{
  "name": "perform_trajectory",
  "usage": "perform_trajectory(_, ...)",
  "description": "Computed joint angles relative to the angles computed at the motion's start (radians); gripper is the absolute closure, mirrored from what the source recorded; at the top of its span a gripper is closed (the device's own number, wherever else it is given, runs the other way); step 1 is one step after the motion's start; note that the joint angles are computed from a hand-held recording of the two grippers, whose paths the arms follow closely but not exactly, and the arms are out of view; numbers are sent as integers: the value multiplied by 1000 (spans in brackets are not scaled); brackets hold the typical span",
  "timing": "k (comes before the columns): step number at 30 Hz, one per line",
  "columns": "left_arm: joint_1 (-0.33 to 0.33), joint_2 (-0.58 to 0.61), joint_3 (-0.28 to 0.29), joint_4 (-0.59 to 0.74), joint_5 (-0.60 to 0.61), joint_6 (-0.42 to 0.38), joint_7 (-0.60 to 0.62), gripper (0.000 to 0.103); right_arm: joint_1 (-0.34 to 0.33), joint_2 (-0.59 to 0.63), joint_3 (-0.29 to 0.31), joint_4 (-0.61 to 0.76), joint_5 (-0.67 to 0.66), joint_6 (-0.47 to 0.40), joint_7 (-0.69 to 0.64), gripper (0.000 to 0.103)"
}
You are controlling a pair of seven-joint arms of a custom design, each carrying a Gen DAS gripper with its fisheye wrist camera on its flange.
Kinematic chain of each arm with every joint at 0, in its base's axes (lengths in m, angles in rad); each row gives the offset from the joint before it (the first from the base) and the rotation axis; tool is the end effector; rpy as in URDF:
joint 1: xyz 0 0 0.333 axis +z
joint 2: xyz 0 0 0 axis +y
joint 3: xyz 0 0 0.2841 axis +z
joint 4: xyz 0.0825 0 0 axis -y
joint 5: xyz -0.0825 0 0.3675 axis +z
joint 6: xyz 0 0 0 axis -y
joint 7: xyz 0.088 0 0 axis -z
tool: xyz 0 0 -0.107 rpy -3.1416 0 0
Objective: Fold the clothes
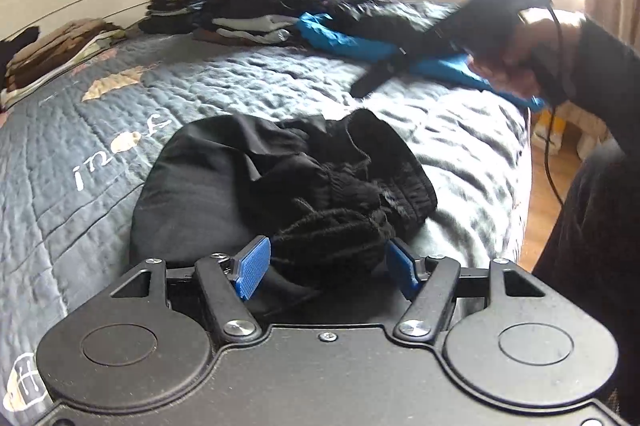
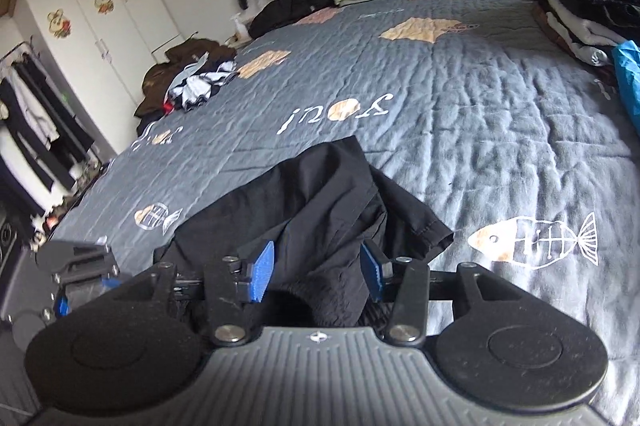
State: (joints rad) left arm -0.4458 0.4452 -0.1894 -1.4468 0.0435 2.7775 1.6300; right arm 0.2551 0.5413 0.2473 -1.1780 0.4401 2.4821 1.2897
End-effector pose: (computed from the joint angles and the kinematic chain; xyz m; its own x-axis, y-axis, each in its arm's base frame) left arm 0.5858 -0.3993 0.5210 -0.6191 -0.7853 -0.0064 -0.4888 0.3917 -0.7795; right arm 0.6624 0.3018 0.5522 0.5427 -0.7629 -0.3515 -0.6906 -0.1671 -0.7037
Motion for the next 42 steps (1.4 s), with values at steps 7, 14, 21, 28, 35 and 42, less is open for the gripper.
perform_trajectory(7,-158,122,140,167,205,-12,-265,33,26,-37,-14,-43,-46,-85,-72,54)
perform_trajectory(14,-195,184,170,244,314,-73,-368,33,68,-38,-67,-110,-166,-6,5,54)
perform_trajectory(21,-223,201,213,280,406,-100,-533,33,73,-30,-69,-154,-250,123,93,74)
perform_trajectory(28,-222,309,188,432,427,-196,-526,45,85,20,-63,-90,-296,126,122,79)
perform_trajectory(35,-262,213,286,283,552,-23,-675,69,92,88,-46,-29,-310,260,177,91)
perform_trajectory(42,-351,191,435,316,880,16,-925,70,23,184,112,2,-368,715,100,92)
